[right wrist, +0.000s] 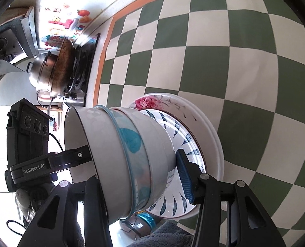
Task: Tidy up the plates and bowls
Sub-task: 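Carry the bowl stack over the plate stack and lower it onto the plates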
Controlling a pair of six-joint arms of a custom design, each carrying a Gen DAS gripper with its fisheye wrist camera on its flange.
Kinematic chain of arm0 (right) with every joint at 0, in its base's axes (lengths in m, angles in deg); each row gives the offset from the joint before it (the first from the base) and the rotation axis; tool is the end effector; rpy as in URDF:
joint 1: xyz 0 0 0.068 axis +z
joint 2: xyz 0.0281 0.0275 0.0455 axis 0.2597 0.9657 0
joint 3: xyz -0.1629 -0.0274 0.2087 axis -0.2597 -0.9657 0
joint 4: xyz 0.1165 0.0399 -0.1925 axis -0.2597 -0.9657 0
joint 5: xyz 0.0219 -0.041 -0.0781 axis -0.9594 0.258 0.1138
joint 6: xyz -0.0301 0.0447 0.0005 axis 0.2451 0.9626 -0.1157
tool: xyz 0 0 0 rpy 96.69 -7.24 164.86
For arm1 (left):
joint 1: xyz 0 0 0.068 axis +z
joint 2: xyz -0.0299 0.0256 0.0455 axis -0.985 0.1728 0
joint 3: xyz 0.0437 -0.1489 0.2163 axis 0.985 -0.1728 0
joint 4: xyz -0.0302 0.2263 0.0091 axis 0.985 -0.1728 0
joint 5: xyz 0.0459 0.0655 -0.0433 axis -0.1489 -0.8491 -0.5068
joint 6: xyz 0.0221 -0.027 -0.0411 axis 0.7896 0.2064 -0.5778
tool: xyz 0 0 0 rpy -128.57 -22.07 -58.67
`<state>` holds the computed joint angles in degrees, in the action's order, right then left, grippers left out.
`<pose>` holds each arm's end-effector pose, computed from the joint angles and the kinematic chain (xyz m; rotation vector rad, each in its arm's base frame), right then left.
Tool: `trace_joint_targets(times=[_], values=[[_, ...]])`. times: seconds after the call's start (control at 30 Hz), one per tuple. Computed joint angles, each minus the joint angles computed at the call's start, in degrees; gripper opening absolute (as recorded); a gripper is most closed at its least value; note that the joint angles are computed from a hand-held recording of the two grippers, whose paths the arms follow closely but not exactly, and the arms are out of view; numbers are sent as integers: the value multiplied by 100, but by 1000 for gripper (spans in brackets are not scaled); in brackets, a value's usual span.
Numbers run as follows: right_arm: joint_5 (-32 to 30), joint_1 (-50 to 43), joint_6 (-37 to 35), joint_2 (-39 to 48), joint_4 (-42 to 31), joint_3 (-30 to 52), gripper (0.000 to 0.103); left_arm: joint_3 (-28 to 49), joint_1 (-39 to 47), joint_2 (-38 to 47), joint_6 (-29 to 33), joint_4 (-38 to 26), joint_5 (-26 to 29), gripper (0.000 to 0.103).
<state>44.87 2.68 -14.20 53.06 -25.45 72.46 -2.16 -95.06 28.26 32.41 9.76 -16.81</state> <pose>0.2339 -0.0287 0.1119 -0.0832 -2.8988 -1.0565 0.1982 -0.0721 0.1645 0.4019 -2.9244 0.8527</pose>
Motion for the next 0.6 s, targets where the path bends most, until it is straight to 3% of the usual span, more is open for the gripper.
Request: trace_joint_targets(times=[0.33,0.6], values=[[100,314,694,-59,881,-595,50,-51,146,353,475,65,50,35],[-3,135,842,-148,1141,-986,50,39,191,437,652,-33,34,35]])
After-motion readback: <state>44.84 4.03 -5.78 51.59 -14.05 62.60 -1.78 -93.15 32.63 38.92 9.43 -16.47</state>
